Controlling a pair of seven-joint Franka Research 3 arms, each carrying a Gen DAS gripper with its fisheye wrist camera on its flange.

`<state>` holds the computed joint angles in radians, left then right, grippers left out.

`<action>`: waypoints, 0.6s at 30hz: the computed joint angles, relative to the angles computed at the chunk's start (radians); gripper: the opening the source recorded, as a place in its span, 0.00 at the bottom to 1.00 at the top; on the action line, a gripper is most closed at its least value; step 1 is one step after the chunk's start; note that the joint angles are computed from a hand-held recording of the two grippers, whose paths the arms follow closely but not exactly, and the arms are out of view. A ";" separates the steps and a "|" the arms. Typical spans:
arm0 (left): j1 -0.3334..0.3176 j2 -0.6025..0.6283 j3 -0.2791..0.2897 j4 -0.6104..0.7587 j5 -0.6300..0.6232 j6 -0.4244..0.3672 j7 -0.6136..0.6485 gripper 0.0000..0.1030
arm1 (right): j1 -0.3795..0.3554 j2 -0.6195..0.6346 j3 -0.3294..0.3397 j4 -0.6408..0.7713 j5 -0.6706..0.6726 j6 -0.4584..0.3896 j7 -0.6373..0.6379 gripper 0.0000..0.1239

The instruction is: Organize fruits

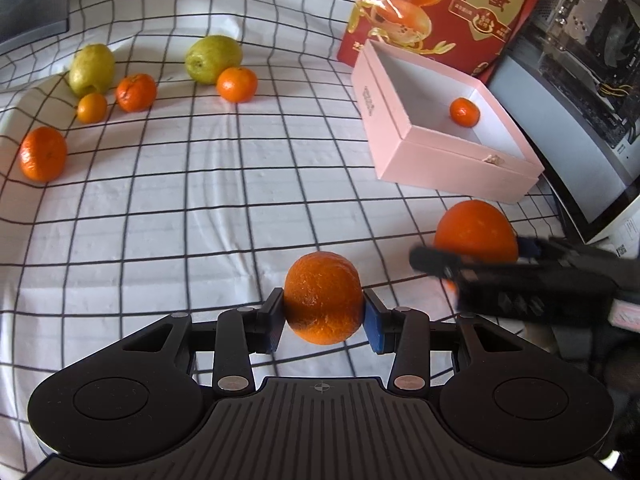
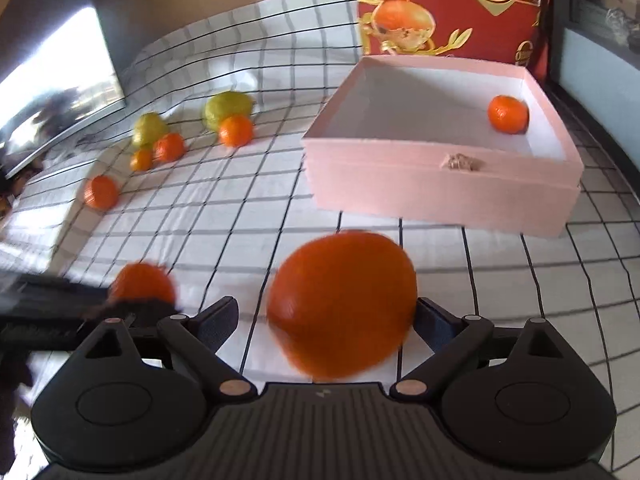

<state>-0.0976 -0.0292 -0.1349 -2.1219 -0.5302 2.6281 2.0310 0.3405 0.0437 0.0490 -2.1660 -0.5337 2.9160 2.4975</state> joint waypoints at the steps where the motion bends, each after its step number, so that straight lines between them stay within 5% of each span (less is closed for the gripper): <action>1: 0.002 -0.002 0.002 -0.003 0.002 0.002 -0.004 0.44 | 0.004 0.018 -0.005 0.024 -0.043 -0.010 0.035 0.77; 10: 0.006 -0.016 0.011 -0.015 -0.002 0.014 -0.017 0.44 | 0.054 0.083 -0.061 0.093 -0.129 -0.065 0.060 0.75; 15: -0.002 -0.008 0.008 -0.008 -0.018 0.014 -0.003 0.44 | 0.041 0.054 -0.059 0.066 -0.140 -0.057 0.053 0.57; 18: -0.004 0.001 0.002 0.001 -0.015 0.008 -0.001 0.44 | 0.009 0.033 -0.032 0.029 -0.009 -0.025 -0.075 0.57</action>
<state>-0.1015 -0.0283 -0.1326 -2.1213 -0.5448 2.6365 2.0300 0.3495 0.0769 0.0171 -2.1368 -0.5425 2.8913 2.4224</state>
